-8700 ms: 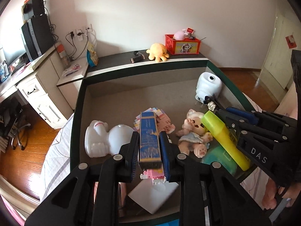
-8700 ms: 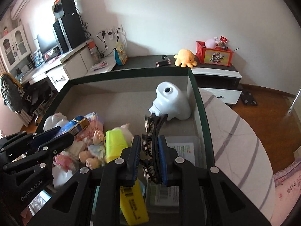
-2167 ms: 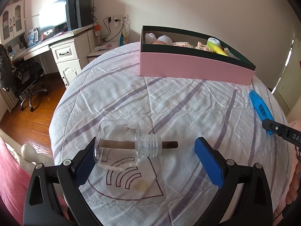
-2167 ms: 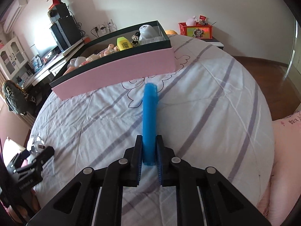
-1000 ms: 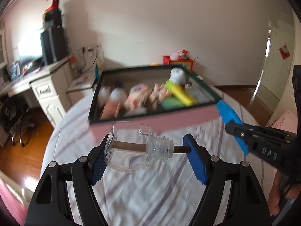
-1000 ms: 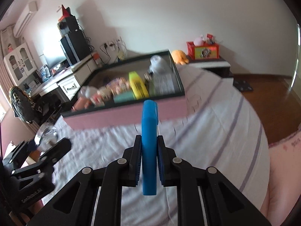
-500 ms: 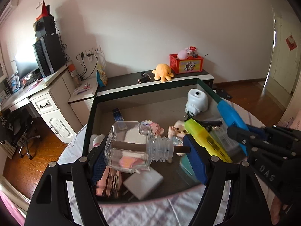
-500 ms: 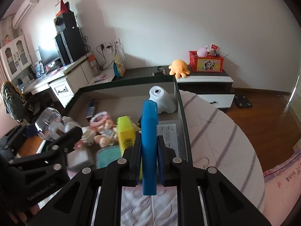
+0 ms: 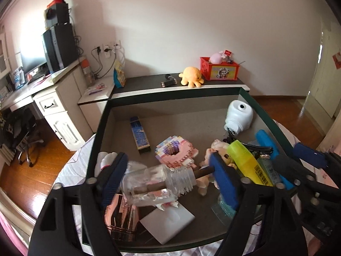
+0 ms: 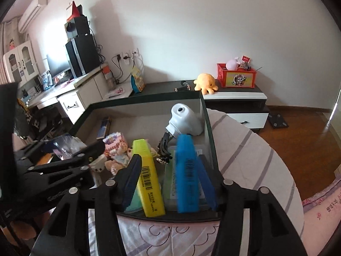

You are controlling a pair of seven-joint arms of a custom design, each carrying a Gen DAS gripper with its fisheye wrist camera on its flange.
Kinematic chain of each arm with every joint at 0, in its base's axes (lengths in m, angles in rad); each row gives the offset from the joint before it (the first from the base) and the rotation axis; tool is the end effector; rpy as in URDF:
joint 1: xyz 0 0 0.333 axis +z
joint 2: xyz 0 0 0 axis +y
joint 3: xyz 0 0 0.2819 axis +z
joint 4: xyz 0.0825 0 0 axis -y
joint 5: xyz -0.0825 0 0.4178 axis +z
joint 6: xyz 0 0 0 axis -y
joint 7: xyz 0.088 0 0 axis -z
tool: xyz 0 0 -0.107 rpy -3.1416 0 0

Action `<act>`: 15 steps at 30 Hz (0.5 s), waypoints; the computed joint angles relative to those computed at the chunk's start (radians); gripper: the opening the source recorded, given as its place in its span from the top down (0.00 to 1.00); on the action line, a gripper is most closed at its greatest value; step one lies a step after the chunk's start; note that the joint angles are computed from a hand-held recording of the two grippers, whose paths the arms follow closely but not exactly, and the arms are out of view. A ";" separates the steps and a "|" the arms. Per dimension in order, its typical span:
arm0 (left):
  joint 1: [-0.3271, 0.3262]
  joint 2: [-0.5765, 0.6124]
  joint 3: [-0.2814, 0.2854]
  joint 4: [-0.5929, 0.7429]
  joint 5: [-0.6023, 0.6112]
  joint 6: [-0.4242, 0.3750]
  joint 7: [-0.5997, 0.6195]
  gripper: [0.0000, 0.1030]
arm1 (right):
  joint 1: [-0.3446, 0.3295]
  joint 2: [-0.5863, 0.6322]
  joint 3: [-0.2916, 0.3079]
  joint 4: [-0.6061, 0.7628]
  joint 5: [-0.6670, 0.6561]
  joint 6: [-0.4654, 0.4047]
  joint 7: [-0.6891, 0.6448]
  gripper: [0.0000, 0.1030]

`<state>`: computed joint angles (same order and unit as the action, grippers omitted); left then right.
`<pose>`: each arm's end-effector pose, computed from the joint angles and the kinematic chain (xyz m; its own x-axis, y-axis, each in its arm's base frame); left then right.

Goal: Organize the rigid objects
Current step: 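Lower the bottle and blue highlighter into the pink box and open both tools, then withdraw both tools from the pink box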

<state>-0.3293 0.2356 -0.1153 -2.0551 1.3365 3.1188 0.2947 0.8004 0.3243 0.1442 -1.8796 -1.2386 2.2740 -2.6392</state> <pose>0.5155 -0.3360 0.3207 -0.4480 -0.8934 -0.0330 -0.5813 0.3192 -0.7485 0.4080 0.5178 0.3071 -0.2427 -0.9599 -0.1406 -0.5746 0.2590 -0.7764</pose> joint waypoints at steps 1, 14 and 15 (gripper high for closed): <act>0.002 -0.005 0.001 -0.005 -0.001 0.002 -0.002 0.04 | 0.003 -0.010 0.001 -0.009 -0.001 -0.004 0.008 0.41; 0.002 -0.126 0.030 -0.116 0.089 0.093 -0.121 0.00 | 0.040 -0.057 0.046 -0.042 -0.010 -0.123 0.064 0.22; 0.011 -0.138 0.020 -0.126 0.113 0.093 -0.146 0.00 | 0.044 -0.060 0.050 -0.043 -0.005 -0.135 0.068 0.22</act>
<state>-0.3180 0.0971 -0.0950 -2.1812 1.4498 3.2114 0.1491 0.8443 0.2640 0.1944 -1.9224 -1.2439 2.1393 -2.5716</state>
